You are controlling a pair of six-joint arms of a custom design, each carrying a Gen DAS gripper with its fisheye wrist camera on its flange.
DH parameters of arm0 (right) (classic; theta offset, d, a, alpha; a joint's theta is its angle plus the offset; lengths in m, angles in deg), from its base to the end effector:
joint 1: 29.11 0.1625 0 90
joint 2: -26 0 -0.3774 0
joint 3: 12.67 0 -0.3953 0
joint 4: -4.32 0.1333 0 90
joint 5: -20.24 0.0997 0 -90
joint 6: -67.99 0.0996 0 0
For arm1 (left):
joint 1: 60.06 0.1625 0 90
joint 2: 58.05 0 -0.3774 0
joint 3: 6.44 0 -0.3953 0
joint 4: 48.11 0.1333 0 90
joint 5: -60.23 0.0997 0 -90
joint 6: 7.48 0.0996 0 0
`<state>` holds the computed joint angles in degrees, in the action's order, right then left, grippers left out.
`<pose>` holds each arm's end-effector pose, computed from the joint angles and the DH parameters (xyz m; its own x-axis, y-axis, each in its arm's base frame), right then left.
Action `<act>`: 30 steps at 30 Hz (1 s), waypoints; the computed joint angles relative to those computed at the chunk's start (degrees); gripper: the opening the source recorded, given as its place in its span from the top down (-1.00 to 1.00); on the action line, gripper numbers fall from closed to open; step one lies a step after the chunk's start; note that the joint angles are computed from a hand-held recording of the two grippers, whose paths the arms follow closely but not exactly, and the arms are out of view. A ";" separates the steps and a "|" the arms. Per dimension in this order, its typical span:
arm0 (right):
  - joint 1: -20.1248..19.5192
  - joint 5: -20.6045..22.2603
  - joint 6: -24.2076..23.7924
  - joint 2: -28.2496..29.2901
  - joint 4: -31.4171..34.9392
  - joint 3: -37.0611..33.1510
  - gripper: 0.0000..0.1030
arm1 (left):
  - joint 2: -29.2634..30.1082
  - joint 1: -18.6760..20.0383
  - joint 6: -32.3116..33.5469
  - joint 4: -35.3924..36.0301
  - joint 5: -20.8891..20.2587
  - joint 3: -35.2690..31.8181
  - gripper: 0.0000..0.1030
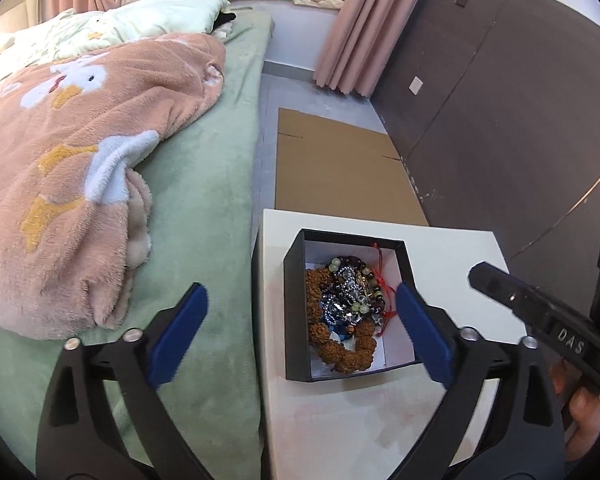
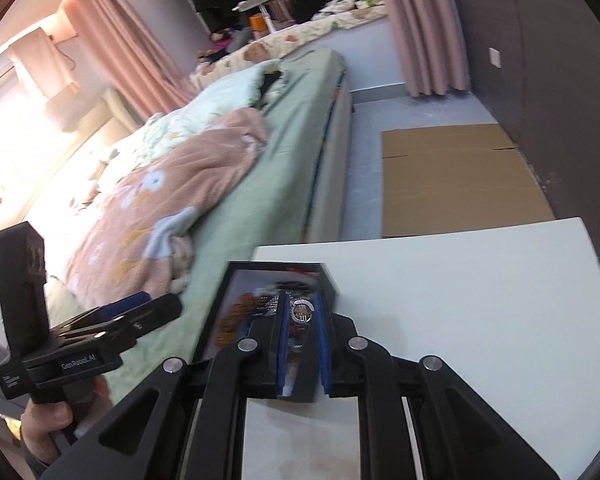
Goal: Organize jewelry
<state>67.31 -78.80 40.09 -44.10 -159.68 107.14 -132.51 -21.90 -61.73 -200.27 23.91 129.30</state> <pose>0.1745 -0.4990 0.1672 -0.8260 -0.4647 0.3191 -0.5527 0.7789 -0.2965 -0.1760 -0.4099 0.1220 -0.8575 -0.2338 -0.4582 0.1544 0.7327 -0.6628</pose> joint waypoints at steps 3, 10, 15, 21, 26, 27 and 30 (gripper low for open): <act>0.71 0.73 0.14 0.32 0.17 0.62 0.75 | -1.23 -0.40 -1.13 1.64 0.37 0.55 -0.89; 0.86 1.28 3.42 0.20 -0.78 2.05 -0.30 | -4.83 -1.33 -4.89 4.20 0.54 2.56 -0.90; -0.01 0.75 4.44 -2.64 -2.61 3.94 -0.29 | -5.69 -2.82 -7.29 6.63 0.56 3.19 -0.90; -0.98 -1.96 4.06 -6.94 -3.46 7.18 -0.57 | -7.37 -6.24 -11.78 10.50 0.09 4.69 -0.90; -1.57 -3.86 3.55 -11.08 -5.06 10.76 -0.76 | -8.33 -10.52 -17.44 17.61 1.40 5.04 -0.90; -1.64 -4.34 3.64 -11.88 -5.32 11.36 -0.77 | -8.37 -11.29 -18.47 18.64 1.61 5.12 -0.90; -2.33 -4.07 3.81 -14.85 -4.98 13.01 -0.85 | -7.39 -13.43 -18.34 19.04 1.78 5.44 -0.90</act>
